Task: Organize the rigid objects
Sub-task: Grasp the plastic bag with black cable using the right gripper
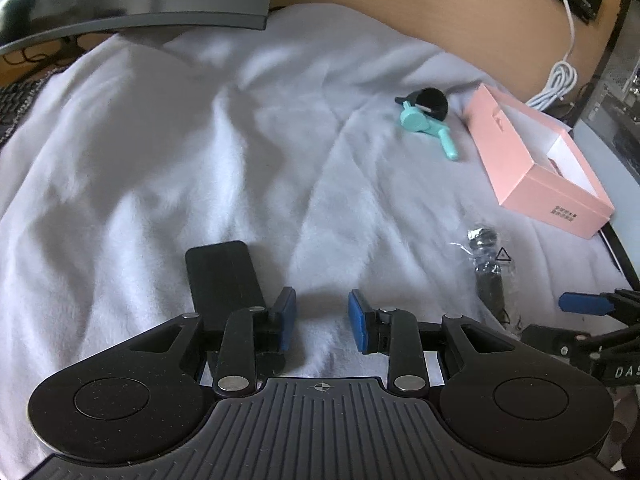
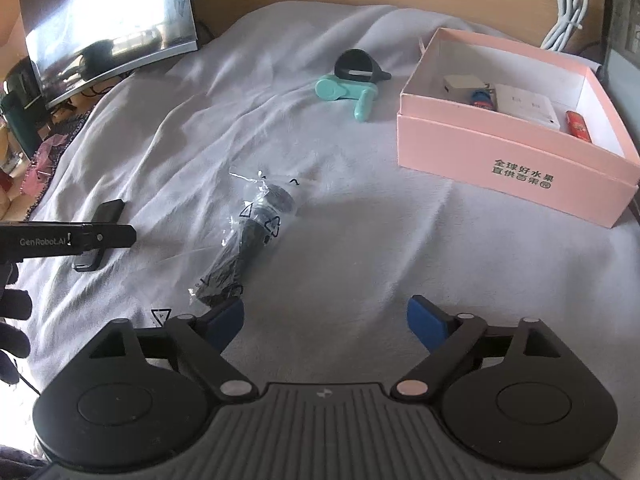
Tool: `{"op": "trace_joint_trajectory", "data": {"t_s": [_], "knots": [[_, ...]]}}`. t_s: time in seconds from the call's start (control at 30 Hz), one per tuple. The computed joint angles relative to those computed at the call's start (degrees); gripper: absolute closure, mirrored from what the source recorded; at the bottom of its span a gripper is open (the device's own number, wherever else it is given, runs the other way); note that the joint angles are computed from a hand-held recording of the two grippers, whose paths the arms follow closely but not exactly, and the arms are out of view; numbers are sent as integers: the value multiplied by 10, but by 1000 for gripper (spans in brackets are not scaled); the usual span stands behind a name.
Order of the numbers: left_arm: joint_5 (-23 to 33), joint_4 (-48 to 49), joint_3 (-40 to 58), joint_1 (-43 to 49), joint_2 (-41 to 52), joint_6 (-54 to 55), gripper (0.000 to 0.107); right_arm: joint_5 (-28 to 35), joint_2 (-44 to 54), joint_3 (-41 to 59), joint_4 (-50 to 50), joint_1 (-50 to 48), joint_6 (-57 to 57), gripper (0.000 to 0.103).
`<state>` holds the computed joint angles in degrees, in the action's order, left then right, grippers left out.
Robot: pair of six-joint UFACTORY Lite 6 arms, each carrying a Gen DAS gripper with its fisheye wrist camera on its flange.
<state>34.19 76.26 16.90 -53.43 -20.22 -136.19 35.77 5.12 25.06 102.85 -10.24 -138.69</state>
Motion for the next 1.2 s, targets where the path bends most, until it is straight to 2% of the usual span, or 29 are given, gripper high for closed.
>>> {"op": "trace_joint_trajectory", "data": {"t_s": [0.17, 0.3, 0.37, 0.43, 0.5, 0.6, 0.67, 0.83, 0.9, 1.0, 1.07, 1.13, 1.2], "knots": [[2, 4, -1, -2, 2, -10, 75, 0, 4, -8, 23, 14, -27, 0], [0, 44, 13, -8, 33, -43, 74, -18, -7, -23, 76, 38, -75, 0], [3, 61, 23, -18, 53, -52, 67, -20, -8, -26, 84, 41, -84, 0], [7, 63, 22, -32, 52, -58, 67, -17, -3, -22, 78, 37, -83, 0], [52, 21, 16, -72, 40, -56, 67, -18, -2, -20, 72, 35, -85, 0], [193, -97, 28, -159, 39, -13, 67, -18, -2, -22, 72, 34, -99, 0], [226, -141, 23, -159, 21, 0, 67, -17, -4, -27, 81, 34, -121, 0], [152, -127, -2, -66, 0, -3, 67, -17, -10, -43, 121, 44, -179, 0], [123, -101, 4, -42, 13, -10, 63, -14, -8, -42, 117, 41, -178, 0], [115, -85, 30, -36, 53, 10, 50, -7, -4, -41, 109, 33, -179, 0], [113, -76, 33, -43, 66, 6, 40, -6, -3, -35, 89, 28, -161, 1], [116, -67, 30, -52, 72, -4, 39, 6, -3, -21, 32, 14, -101, 8], [118, -62, 26, -58, 72, -6, 39, 21, -13, -6, -15, 9, -27, 9]]}}
